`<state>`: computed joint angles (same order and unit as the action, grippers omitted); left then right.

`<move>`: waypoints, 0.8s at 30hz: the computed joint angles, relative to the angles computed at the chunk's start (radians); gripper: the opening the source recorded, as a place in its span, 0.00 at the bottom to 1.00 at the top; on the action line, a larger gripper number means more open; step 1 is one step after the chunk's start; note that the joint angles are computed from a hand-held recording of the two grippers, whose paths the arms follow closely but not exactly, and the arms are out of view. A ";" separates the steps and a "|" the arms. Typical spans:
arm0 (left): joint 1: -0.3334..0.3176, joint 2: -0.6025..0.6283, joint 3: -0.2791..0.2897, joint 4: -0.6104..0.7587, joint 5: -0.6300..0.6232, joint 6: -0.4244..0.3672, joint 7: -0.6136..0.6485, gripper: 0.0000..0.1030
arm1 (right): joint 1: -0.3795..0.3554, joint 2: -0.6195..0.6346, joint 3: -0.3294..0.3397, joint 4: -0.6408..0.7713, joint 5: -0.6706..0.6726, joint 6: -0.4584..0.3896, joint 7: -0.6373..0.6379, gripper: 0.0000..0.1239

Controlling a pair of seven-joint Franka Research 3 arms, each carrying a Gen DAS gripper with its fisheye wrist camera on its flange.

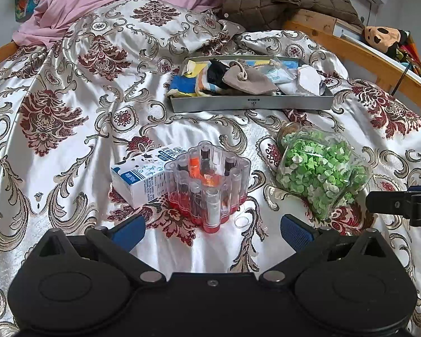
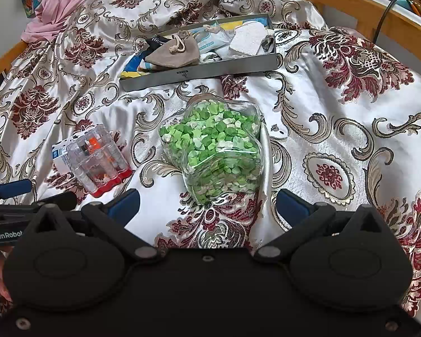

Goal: Organize soft objects

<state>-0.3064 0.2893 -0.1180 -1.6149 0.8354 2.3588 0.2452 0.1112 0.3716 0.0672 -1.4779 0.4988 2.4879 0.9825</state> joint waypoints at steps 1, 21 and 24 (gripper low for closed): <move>0.001 0.001 0.000 0.001 -0.002 0.001 0.002 0.99 | 0.000 0.000 0.000 -0.001 0.001 0.000 -0.001 0.83; -0.008 0.030 0.004 0.052 -0.050 0.005 0.057 0.96 | -0.006 0.020 0.001 0.017 0.003 0.003 -0.018 0.83; -0.010 0.036 0.007 0.056 -0.043 0.004 0.062 0.97 | -0.003 0.021 -0.002 0.013 -0.004 0.003 -0.004 0.83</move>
